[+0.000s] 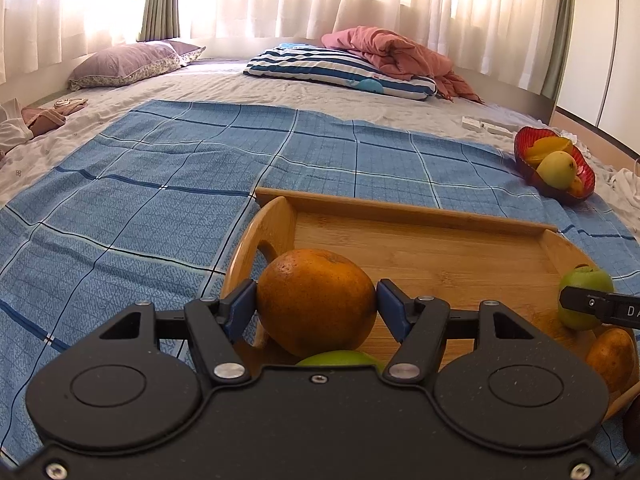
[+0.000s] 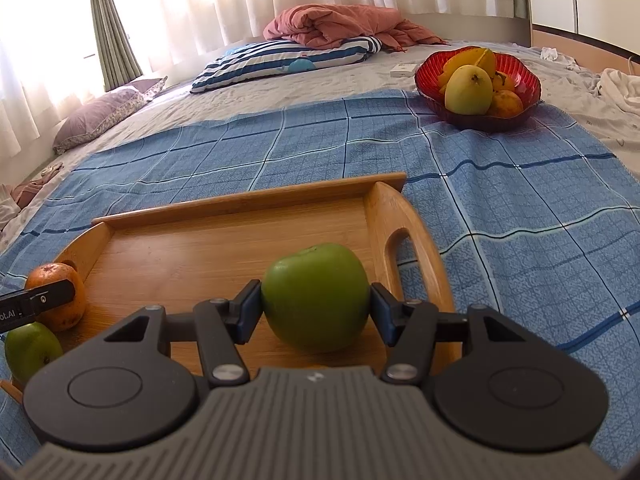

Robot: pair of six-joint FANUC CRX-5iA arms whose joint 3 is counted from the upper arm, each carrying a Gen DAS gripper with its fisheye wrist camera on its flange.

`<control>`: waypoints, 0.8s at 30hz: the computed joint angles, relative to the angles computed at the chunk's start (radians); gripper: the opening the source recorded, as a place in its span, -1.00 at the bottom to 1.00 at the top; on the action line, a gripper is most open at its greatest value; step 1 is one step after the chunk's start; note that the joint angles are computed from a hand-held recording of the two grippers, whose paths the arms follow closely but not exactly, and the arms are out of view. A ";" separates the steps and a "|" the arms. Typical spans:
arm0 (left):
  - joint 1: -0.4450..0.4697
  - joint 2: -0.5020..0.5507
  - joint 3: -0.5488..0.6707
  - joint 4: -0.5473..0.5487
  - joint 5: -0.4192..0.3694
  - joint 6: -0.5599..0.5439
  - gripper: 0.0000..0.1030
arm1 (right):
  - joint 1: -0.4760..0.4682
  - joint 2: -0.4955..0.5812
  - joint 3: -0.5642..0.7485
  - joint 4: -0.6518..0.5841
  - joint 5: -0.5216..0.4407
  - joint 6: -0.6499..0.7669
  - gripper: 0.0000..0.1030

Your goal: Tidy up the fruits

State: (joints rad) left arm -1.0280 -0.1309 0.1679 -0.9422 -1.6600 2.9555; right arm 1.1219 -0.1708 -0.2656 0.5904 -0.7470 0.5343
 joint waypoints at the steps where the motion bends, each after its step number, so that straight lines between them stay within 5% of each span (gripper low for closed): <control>1: 0.000 0.001 0.001 0.000 0.000 0.000 0.23 | 0.000 -0.002 -0.001 -0.001 0.000 -0.001 0.18; 18: -0.018 0.015 0.014 -0.006 -0.031 -0.025 0.27 | 0.019 -0.014 0.008 -0.024 -0.043 0.036 0.24; 24: -0.031 0.019 0.018 -0.011 -0.032 -0.034 0.52 | 0.023 -0.024 -0.004 -0.017 -0.040 0.019 0.30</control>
State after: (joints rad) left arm -1.0591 -0.1122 0.1855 -0.9533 -1.6923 2.9217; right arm 1.1449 -0.1945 -0.2699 0.5734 -0.7870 0.5536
